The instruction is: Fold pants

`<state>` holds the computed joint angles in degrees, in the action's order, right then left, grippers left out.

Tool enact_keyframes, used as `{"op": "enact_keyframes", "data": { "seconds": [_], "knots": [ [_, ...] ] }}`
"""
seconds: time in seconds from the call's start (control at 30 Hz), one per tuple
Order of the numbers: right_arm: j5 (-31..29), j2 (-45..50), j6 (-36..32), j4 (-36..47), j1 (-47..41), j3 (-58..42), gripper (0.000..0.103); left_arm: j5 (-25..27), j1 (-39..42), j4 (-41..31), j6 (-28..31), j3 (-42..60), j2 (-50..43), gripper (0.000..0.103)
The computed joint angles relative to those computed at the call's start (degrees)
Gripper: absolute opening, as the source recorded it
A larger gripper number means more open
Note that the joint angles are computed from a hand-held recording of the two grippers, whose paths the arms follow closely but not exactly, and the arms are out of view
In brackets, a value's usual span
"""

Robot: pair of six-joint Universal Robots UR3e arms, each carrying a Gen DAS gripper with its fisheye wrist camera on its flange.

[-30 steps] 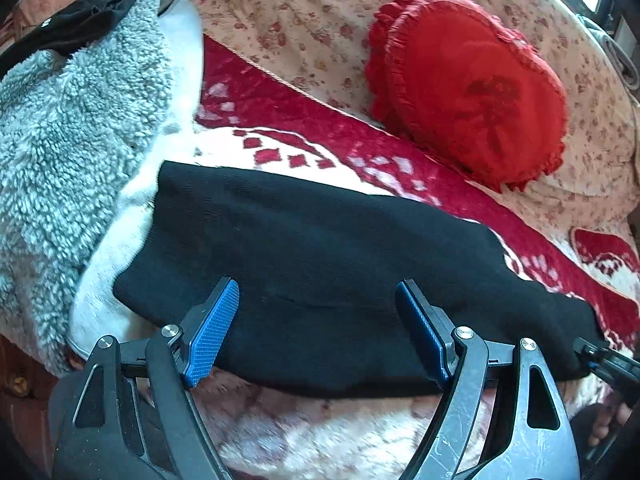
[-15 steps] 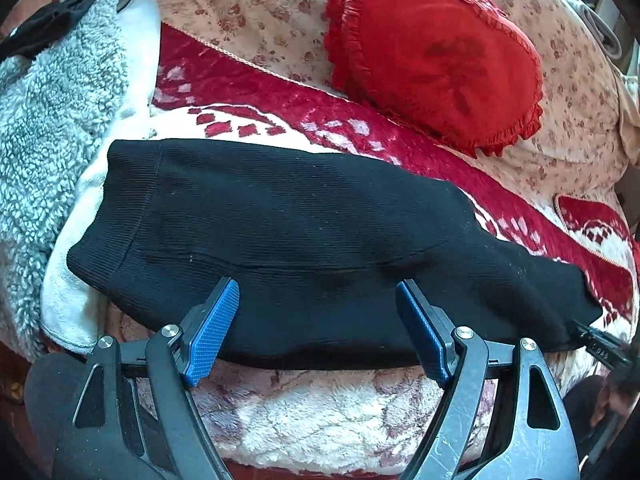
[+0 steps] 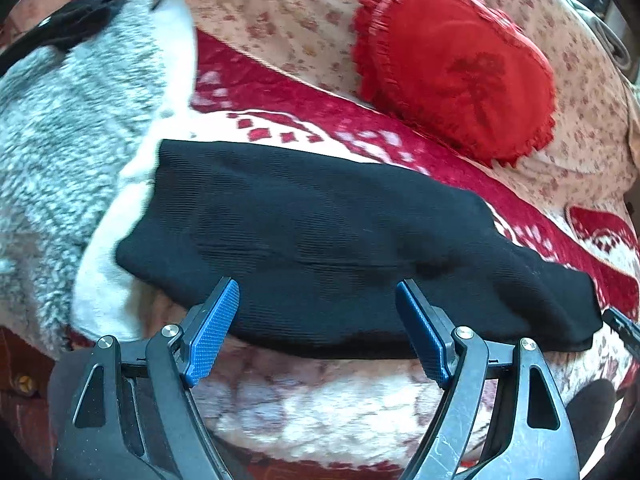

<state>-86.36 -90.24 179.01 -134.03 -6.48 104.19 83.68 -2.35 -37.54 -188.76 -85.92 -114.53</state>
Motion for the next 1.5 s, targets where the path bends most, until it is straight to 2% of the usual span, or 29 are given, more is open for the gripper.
{"op": "enact_keyframes", "data": {
  "seconds": [0.07, 0.13, 0.37, 0.57, 0.6, 0.63, 0.7, 0.77, 0.83, 0.97, 1.03, 1.07, 1.13, 1.3, 1.4, 1.5],
  "knots": [
    [5.63, 2.10, -2.38, -3.34, 2.47, -0.46, 0.023, 0.13, 1.73, 0.43, -0.18, -1.13, 0.67, 0.081],
    [8.73, 8.32, -4.24, -6.41, 7.74, -4.47, 0.023, 0.18, 3.63, 0.71, -0.57, -1.89, 1.23, 0.081],
    [5.66, 26.94, -14.28, -12.29, 22.36, -19.86, 0.023, 0.47, 9.79, 0.46, -2.00, -3.36, 1.87, 0.081],
    [3.61, 37.53, -20.69, -8.19, 26.83, -31.58, 0.023, -1.91, 11.19, -0.61, -2.48, -1.05, -1.48, 0.081],
    [4.50, 38.61, -20.56, -7.94, 26.87, -32.69, 0.022, -1.87, 10.88, -0.68, -2.34, -0.20, -2.28, 0.081],
    [5.63, 39.29, -20.39, -8.02, 26.54, -33.27, 0.014, -1.76, 10.52, -1.25, -2.15, 1.17, -3.25, 0.081],
    [7.87, 39.34, -18.98, -6.43, 25.47, -34.77, 0.005, -0.91, 9.79, -2.18, -2.20, 3.45, -4.43, 0.081],
    [13.46, 37.93, -15.10, -4.22, 23.55, -35.66, 0.005, -0.64, 9.37, -2.02, -2.11, 4.43, -4.58, 0.081],
    [15.88, 35.60, -14.32, -5.88, 22.83, -33.19, 0.005, 0.15, 9.22, -0.98, -1.76, 4.04, -4.35, 0.081],
    [12.70, 37.94, -14.61, -3.22, 25.39, -33.30, 0.005, 0.29, 9.82, -1.61, -2.17, 3.50, -4.15, 0.081],
    [10.87, 37.23, -14.30, -7.50, 26.43, -29.74, 0.006, 0.90, 9.93, 0.22, -2.28, 0.65, -1.69, 0.081],
    [11.52, 36.15, -13.67, -8.30, 26.05, -28.46, 0.006, 1.29, 9.83, 0.76, -2.03, -0.14, -0.85, 0.081],
    [14.58, 34.12, -13.03, -4.70, 24.12, -28.41, 0.009, 2.73, 9.27, 2.57, -1.59, -1.62, 1.28, 0.081],
    [16.24, 28.71, -6.74, -9.40, 18.55, -23.00, 0.012, 2.02, 7.47, 4.26, -1.60, -2.02, 4.07, 0.081],
    [12.49, 31.44, -3.06, -8.23, 18.67, -27.88, 0.012, 0.30, 6.12, 3.32, -0.78, -1.16, 3.70, 0.081],
    [11.70, 36.20, -0.17, -6.98, 19.13, -33.83, 0.012, 0.51, 3.70, 2.35, 0.01, 0.54, 1.34, 0.081]
  ]
}}
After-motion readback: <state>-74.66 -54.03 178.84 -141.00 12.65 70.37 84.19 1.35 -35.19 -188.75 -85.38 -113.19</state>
